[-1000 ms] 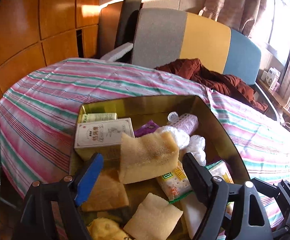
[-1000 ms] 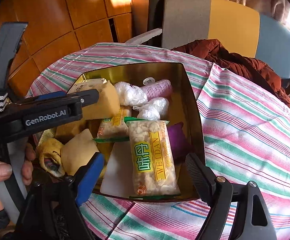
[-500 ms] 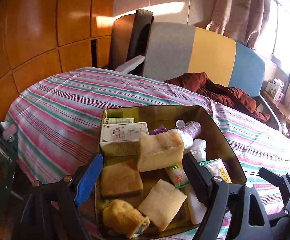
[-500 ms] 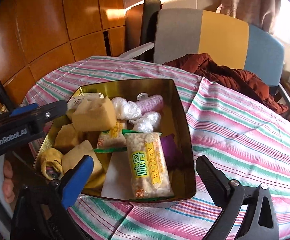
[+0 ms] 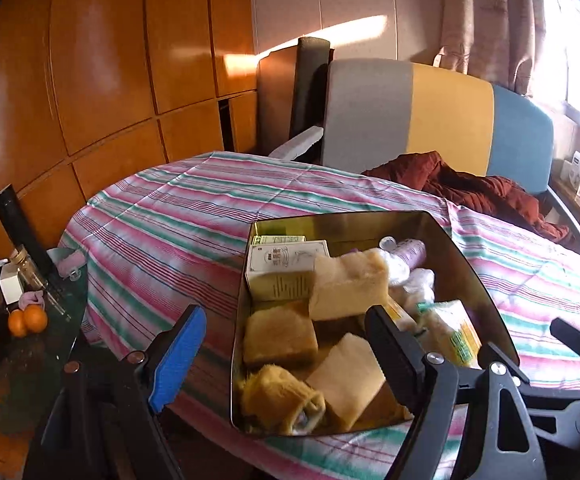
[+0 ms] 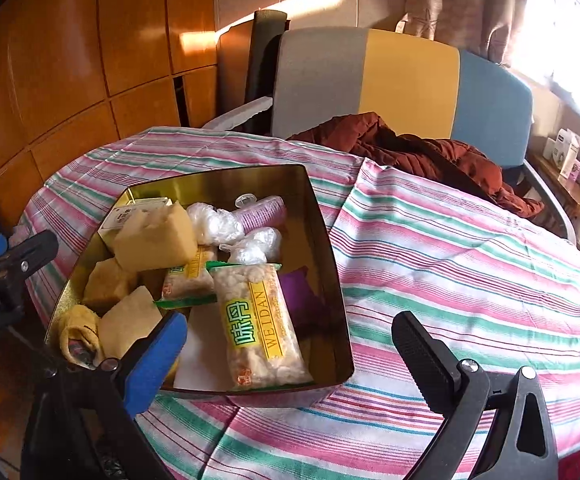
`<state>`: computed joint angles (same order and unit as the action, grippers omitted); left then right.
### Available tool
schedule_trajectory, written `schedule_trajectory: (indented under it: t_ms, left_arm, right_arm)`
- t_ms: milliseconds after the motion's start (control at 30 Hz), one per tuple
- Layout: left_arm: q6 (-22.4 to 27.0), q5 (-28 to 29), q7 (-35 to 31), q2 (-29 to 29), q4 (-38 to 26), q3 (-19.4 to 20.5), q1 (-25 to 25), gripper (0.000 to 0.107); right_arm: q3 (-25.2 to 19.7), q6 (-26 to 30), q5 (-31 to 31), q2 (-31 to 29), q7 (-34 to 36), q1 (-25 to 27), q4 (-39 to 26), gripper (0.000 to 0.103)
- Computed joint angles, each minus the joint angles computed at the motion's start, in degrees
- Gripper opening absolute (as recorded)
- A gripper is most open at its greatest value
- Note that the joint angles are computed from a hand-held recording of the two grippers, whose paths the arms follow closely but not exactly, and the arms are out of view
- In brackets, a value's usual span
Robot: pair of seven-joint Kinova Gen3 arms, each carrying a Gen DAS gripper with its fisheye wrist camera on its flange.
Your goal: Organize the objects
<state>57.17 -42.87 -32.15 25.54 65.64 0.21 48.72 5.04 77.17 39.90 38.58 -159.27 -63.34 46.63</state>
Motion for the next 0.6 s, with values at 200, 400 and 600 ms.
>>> schedule_trajectory:
  t_ms: [200,400,600]
  left_arm:
    - [-4.01,-0.71,2.60,-1.98,3.84,0.57,-0.07,0.076]
    - [-5.95,2.19,1.31,-2.38,4.20,1.87,-1.99,0.067]
    - [-5.99,2.25,2.24,-2.25,4.45,0.97,-1.42,0.063]
  right_arm:
    - [1.36,1.62,3.02,0.96,-1.73,-2.23,-0.30,0.103]
    - [0.94,2.03,3.03,1.09,-1.75,-1.94,-0.71,0.103]
    - [0.75,2.36,2.16,1.85,-0.37,-1.57,-1.99,0.103]
